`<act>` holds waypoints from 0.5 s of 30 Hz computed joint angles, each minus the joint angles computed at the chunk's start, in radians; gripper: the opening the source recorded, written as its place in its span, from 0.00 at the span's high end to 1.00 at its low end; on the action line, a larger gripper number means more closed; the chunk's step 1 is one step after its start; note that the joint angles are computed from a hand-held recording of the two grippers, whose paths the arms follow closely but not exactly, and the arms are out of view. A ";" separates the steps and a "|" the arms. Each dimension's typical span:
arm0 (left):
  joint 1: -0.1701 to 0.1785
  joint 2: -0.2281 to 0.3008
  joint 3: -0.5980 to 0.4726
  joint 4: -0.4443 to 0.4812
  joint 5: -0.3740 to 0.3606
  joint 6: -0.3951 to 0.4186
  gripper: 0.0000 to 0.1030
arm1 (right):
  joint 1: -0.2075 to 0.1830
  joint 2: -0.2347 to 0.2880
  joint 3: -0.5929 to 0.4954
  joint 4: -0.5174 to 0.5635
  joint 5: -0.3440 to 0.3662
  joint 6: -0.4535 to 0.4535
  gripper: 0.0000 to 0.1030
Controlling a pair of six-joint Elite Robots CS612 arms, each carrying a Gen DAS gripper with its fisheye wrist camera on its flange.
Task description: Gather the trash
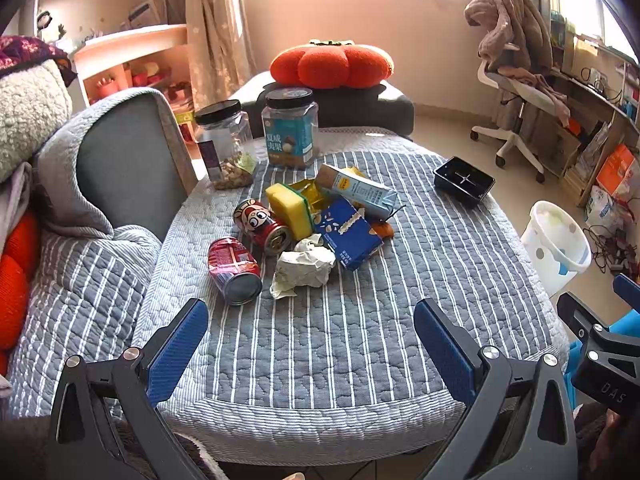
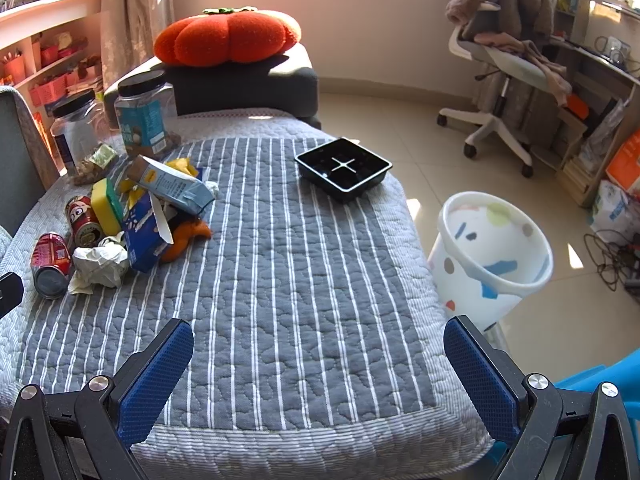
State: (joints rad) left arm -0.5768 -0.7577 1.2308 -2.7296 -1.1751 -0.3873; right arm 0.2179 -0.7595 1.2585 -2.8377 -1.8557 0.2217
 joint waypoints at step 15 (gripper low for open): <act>0.002 0.001 0.003 -0.005 0.007 0.001 0.00 | 0.002 0.002 -0.003 0.001 0.000 -0.004 0.00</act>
State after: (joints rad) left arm -0.5750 -0.7572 1.2336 -2.7343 -1.1677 -0.3867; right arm 0.2200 -0.7574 1.2556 -2.8365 -1.8560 0.2172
